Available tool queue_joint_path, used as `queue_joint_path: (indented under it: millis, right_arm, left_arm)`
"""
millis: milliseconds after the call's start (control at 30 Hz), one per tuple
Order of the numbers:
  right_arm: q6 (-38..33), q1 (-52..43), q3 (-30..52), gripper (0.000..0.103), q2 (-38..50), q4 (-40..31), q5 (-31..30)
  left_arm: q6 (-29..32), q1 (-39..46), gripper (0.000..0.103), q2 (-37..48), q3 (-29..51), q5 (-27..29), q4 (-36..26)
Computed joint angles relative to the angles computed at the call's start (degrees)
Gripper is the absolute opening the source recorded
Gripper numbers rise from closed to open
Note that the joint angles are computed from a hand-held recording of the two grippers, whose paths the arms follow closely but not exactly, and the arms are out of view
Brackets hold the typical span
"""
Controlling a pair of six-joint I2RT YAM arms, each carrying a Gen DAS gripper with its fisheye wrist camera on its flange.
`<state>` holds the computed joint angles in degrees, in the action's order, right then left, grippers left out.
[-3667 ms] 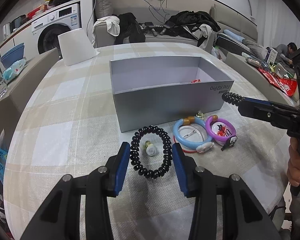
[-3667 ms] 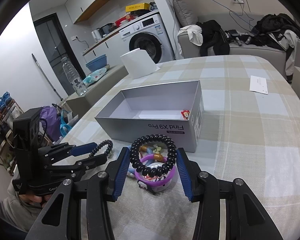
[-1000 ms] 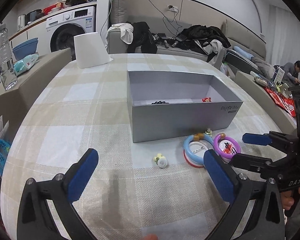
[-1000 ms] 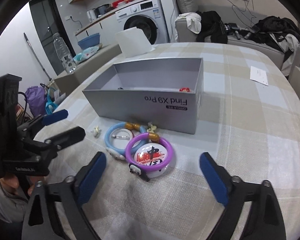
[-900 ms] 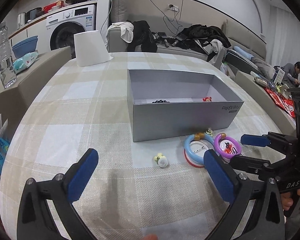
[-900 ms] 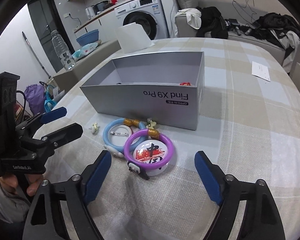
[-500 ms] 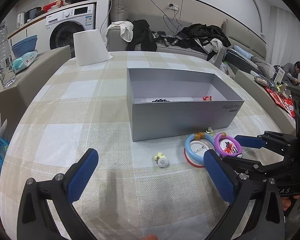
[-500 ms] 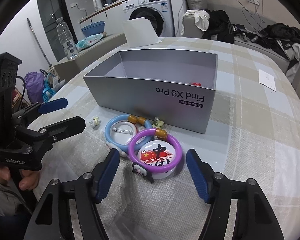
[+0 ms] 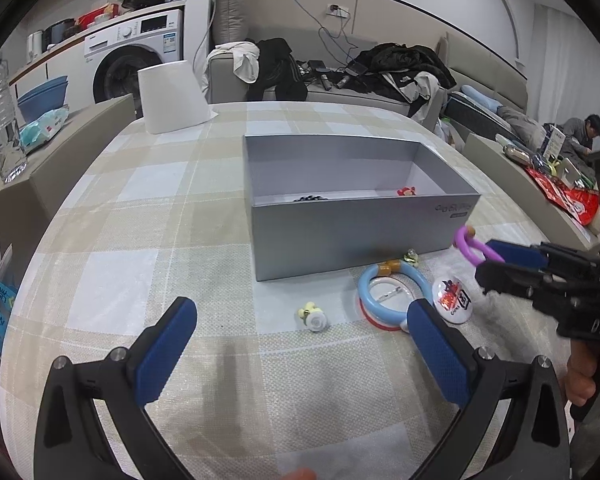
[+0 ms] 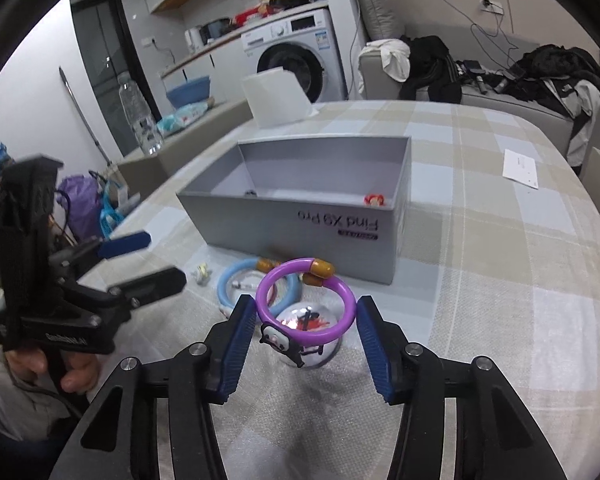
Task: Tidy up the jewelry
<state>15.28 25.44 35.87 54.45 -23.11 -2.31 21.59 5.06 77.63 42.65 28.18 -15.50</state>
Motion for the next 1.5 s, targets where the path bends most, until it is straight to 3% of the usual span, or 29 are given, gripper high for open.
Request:
queue_joint_path:
  millis: [267, 367, 433, 500, 1100, 1233, 1500]
  right_arm:
    - [-0.08, -2.32, 0.78, 0.051, -0.46, -0.77, -2.29]
    - [-0.38, -2.54, 0.65, 0.051, -1.1, -1.14, -2.75]
    - [-0.35, -2.74, 0.67, 0.051, -1.42, -1.25, -3.02]
    - [-0.33, -2.66, 0.74, 0.051, -1.58, -1.3, -3.07]
    - [-0.05, -1.37, 0.86, 0.051, -1.36, -1.39, -2.51]
    - [0.13, -0.99, 0.79, 0.051, -1.29, -1.36, -2.29]
    - [0.05, -1.21, 0.85, 0.051, -0.87, -1.18, -2.39]
  left_arm:
    - [4.86, -5.4, 0.101, -3.22, -1.28, -1.52, -1.81]
    - [6.49, -8.37, 0.087, -3.28, -1.78, -4.69, -0.63]
    - [6.56, -9.15, 0.082, -1.37, -0.58, -5.0, -1.4]
    - [6.93, -9.38, 0.07, 0.06, 0.72, -4.56, -2.67]
    - [8.29, -11.13, 0.069, 5.81, 6.19, -5.79, -8.83]
    - [8.21, -10.89, 0.055, 5.35, 5.71, -5.44, -8.25]
    - [9.01, -9.49, 0.054, 3.38, 4.04, -3.69, -7.41]
